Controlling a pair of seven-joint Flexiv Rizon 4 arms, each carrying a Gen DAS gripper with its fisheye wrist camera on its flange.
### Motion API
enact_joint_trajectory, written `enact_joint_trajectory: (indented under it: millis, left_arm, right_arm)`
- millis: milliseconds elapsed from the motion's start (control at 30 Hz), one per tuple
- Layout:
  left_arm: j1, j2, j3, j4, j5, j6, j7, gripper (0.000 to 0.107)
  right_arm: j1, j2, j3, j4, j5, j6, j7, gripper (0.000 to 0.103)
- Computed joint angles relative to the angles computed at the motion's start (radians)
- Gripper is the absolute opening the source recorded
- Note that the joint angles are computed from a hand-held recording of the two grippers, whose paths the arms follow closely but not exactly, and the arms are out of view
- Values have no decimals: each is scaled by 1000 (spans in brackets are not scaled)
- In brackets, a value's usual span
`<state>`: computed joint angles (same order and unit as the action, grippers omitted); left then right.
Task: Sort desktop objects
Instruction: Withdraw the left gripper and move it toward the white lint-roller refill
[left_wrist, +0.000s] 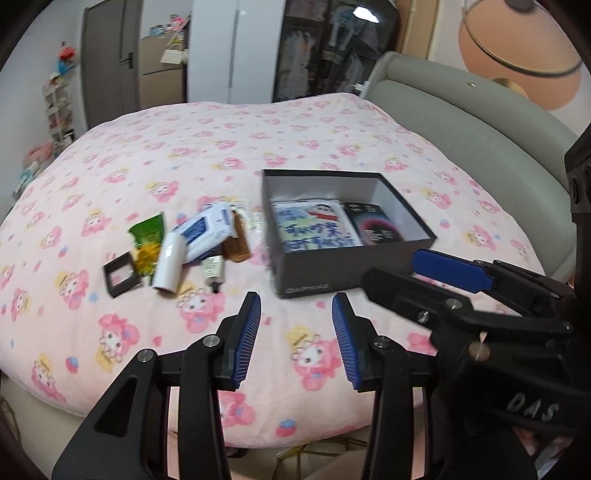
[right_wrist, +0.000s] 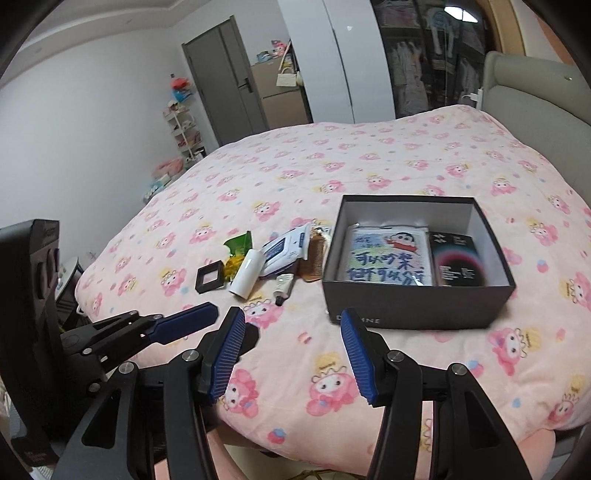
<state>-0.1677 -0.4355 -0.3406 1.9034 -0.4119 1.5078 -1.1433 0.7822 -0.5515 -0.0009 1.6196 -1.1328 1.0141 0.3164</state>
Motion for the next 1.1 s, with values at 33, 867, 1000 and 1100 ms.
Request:
enact_joint_trajectory:
  millis: [33,867,1000,1100]
  left_arm:
    - [12,2,-5,8,-7,5,2,41]
    - [253,-157,-153,-19,-47,115,-65,41]
    - [213,-261,-96,-107,-34,125,-155,40]
    - [212,-320,-86,-163,-18,102,-200,40]
  right_arm:
    - [-2,-11,5,-15,12,-1,-16,50]
    - [24,-295,-41,-380,380,7,-410,50]
    - [17,-376,-51,-472,451,5,-460,50]
    - [2,-460,-32,-583,523,-32,-524,50]
